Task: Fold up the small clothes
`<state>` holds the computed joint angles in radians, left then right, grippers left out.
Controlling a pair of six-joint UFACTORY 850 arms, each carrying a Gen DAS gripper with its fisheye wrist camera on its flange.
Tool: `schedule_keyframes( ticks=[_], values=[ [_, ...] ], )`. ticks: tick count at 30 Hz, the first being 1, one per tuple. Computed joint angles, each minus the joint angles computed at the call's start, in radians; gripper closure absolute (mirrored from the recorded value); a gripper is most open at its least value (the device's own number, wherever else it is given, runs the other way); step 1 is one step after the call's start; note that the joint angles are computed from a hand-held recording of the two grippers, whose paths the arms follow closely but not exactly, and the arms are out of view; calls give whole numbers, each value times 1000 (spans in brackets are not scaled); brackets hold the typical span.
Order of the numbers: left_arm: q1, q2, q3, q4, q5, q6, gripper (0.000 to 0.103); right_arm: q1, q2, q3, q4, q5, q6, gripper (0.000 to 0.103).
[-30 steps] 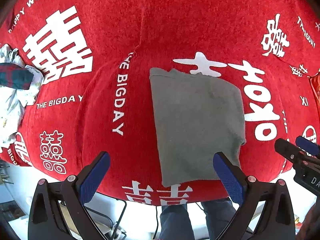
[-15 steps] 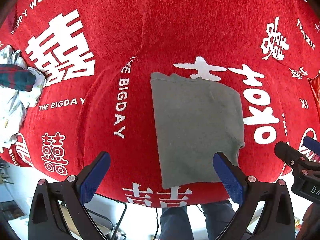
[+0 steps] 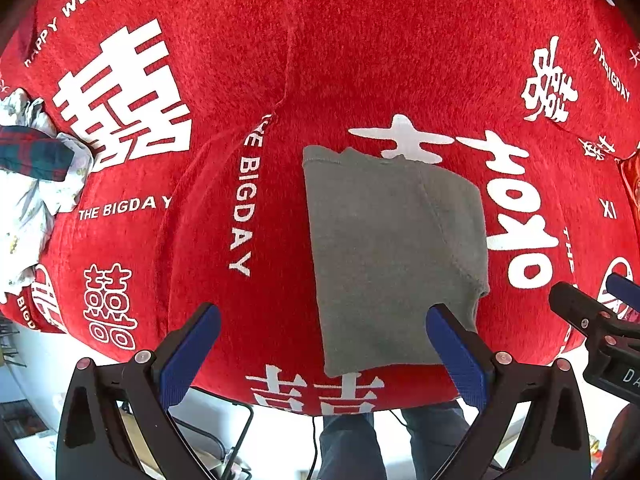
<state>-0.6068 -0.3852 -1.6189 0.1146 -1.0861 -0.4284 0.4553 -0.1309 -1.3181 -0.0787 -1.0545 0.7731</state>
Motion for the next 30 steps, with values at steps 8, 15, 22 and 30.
schedule_keyframes(
  ticks=[8, 15, 22, 30],
  values=[
    [3, 2, 2, 0, 3, -2, 0, 1, -2, -2, 6, -2, 0, 0],
    [3, 1, 1, 0, 2, 0, 0, 2, -3, -3, 7, -3, 1, 0],
    [6, 1, 1, -1, 3, 7, 0, 0, -13, -13, 10, -6, -6, 0],
    [7, 0, 0, -1, 2, 12, 0, 0, -15, -15, 11, -8, -7, 0]
  ],
)
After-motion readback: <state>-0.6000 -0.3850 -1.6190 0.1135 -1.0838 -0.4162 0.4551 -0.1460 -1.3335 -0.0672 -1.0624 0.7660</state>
